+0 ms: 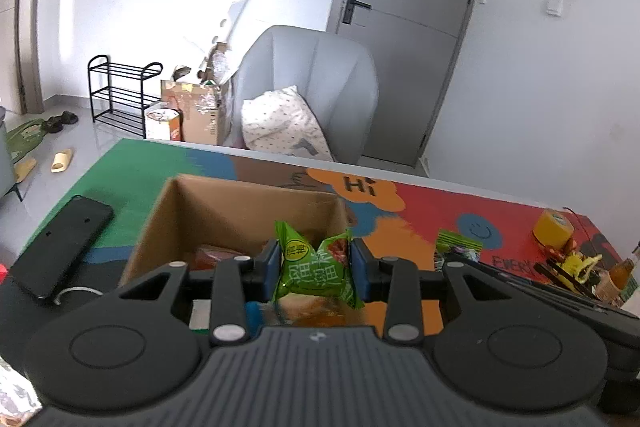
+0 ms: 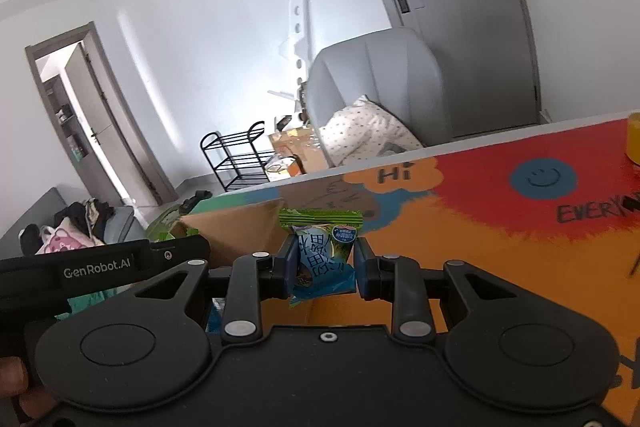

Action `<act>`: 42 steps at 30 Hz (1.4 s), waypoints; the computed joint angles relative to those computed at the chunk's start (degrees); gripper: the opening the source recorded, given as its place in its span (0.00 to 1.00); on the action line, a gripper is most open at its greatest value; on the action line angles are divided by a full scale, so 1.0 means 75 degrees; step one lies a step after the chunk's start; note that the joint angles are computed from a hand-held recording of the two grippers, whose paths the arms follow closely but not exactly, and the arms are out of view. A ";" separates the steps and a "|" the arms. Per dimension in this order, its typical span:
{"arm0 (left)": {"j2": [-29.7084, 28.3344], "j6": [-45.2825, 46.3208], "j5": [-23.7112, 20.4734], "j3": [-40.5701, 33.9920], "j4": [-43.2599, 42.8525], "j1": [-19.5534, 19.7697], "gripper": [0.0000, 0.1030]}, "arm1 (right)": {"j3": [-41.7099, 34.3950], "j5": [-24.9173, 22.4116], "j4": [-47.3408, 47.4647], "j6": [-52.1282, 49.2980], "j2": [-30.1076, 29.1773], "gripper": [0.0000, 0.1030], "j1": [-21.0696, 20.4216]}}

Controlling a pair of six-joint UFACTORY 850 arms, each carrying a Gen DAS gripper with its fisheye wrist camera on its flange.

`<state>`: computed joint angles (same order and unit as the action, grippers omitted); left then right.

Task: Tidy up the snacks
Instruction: 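Carry both packets over the cardboard box and open both tools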

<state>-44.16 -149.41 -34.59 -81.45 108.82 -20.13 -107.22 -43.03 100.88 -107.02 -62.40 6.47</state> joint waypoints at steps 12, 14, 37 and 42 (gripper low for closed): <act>0.0389 -0.0596 -0.0024 0.0585 0.0278 0.0401 0.36 | 0.0139 0.0045 -0.0027 -0.0185 0.0181 0.26 0.0297; 0.0431 -0.0742 -0.0004 0.0640 0.0412 0.0454 0.36 | 0.0132 0.0051 -0.0034 -0.0194 0.0195 0.26 0.0338; 0.0984 -0.1137 0.0087 0.1278 0.0584 0.0672 0.63 | -0.0371 -0.0233 -0.0457 0.0519 -0.0017 0.37 0.0694; 0.1041 -0.1059 0.0028 0.1367 0.0497 0.0714 0.74 | -0.0229 0.0112 -0.0352 0.0427 0.0077 0.54 0.0741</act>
<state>-36.36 -157.35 -34.38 -71.19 112.55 -14.77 -108.94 -42.18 98.24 -103.82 -61.83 12.02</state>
